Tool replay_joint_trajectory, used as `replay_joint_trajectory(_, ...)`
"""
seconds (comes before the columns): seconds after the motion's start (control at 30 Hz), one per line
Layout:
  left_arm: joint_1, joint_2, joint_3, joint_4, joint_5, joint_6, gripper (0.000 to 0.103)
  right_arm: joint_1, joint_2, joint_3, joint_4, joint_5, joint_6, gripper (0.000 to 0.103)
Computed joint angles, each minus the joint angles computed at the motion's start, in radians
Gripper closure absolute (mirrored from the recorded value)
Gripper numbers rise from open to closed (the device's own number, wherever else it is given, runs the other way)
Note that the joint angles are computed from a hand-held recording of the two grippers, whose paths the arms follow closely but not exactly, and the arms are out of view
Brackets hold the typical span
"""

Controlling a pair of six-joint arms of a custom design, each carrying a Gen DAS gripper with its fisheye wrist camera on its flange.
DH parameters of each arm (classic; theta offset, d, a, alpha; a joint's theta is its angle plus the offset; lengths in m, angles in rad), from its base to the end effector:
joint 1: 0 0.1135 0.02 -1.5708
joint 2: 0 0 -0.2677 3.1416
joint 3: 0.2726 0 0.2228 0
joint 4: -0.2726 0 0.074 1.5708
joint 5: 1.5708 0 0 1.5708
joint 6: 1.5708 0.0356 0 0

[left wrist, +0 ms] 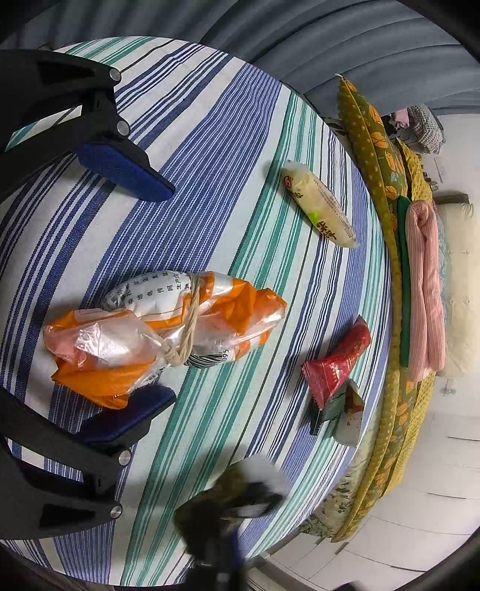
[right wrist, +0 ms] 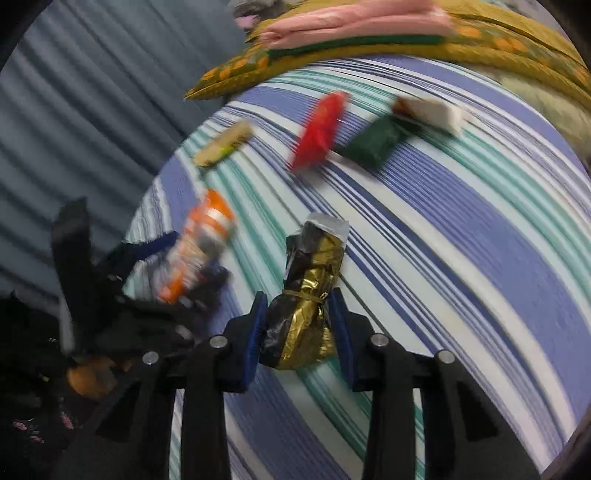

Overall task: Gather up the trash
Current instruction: 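Grasp the gold foil wrapper with the right tool, then lift the gold wrapper with the right tool while the left grasps the orange bag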

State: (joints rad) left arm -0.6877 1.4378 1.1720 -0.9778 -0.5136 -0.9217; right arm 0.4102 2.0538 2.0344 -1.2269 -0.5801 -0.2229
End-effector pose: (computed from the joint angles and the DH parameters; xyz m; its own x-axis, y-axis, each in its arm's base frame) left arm 0.1974 -0.1395 0.2809 -0.7855 -0.2526 -0.5649 -0.3225 0.9462 0.0252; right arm 0.3527 0.1747 0.3080 -0.7385 -0.5228 -0.4258 -0.6737 0.5965 0.4362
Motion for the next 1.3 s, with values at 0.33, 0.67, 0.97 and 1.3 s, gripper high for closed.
replay_joint_trajectory(0.33, 0.0, 0.0, 0.0, 0.0, 0.0, -0.001, 0.005, -0.121, -0.265, -0.476, 0.425, 0.096, 0.135, 0.034)
replay_joint_trajectory(0.67, -0.004, 0.008, 0.004, -0.005, -0.005, -0.006, 0.005, 0.03, -0.371, -0.698, 0.599, 0.345, 0.052, 0.012)
replay_joint_trajectory(0.97, -0.048, -0.022, -0.013, -0.026, -0.005, -0.024, 0.004, 0.03, -0.374, -0.713, 0.623, 0.351, 0.067, 0.009)
replay_joint_trajectory(1.3, -0.07, -0.151, -0.041, -0.029, 0.055, 0.008, 0.005, -0.022, -0.245, -0.432, 0.395, 0.246, -0.108, 0.01)
